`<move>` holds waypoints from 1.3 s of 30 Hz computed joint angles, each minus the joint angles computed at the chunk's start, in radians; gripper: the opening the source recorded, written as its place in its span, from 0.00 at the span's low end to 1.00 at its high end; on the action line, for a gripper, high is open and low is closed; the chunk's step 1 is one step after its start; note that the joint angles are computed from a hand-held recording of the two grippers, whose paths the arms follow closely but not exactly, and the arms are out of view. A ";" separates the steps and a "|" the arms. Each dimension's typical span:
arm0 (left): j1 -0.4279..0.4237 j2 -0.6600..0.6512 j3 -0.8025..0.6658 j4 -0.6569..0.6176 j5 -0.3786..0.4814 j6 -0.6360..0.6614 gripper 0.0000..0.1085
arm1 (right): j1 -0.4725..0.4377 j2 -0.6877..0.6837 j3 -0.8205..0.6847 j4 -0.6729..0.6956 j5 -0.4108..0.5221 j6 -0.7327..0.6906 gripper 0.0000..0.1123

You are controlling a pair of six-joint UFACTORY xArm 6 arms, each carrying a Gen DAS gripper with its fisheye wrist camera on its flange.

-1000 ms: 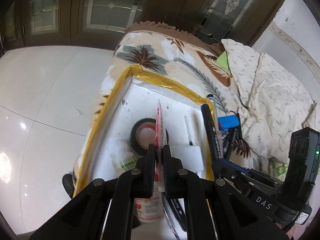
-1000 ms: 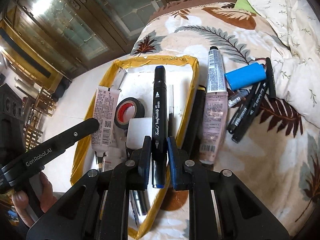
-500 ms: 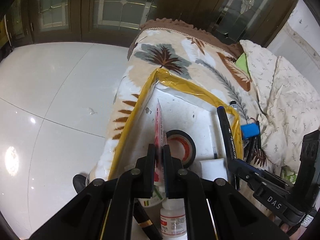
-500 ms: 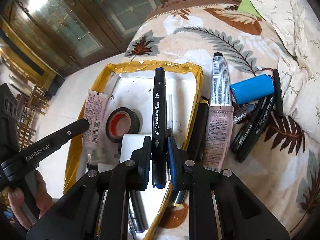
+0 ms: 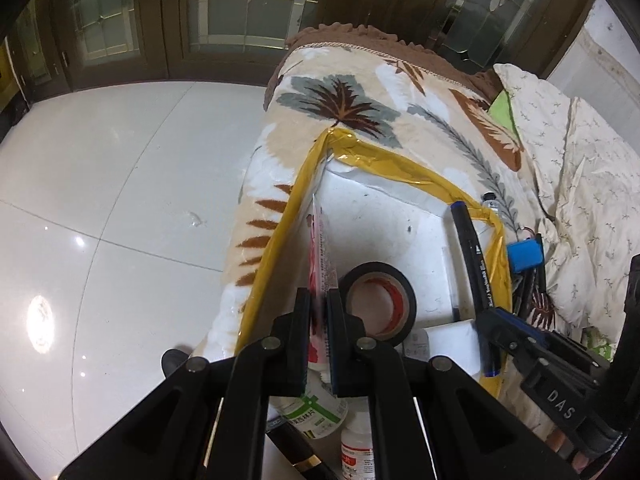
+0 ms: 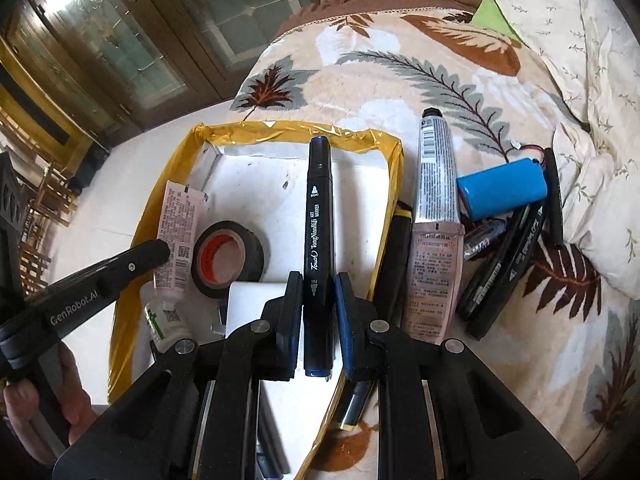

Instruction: Organize objects

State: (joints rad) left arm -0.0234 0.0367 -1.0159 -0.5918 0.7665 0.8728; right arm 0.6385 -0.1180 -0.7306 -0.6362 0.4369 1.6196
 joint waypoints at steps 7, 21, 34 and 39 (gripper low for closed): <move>0.003 -0.014 -0.003 0.024 0.041 -0.013 0.05 | 0.013 -0.014 0.008 0.048 0.019 -0.012 0.14; -0.002 -0.025 0.010 0.035 0.016 -0.003 0.07 | 0.004 -0.037 0.031 -0.007 -0.004 0.062 0.15; -0.132 -0.413 0.349 -0.093 0.093 0.155 0.07 | 0.092 -0.436 0.382 -0.245 -0.006 0.430 0.28; -0.184 -0.478 0.437 -0.078 0.071 0.113 0.07 | 0.083 -0.615 0.508 -0.190 0.056 0.389 0.28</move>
State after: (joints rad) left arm -0.2076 -0.4418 -0.5786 -0.6696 0.8374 0.9857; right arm 0.7212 -0.7333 -0.2227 -0.8267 0.4927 2.0084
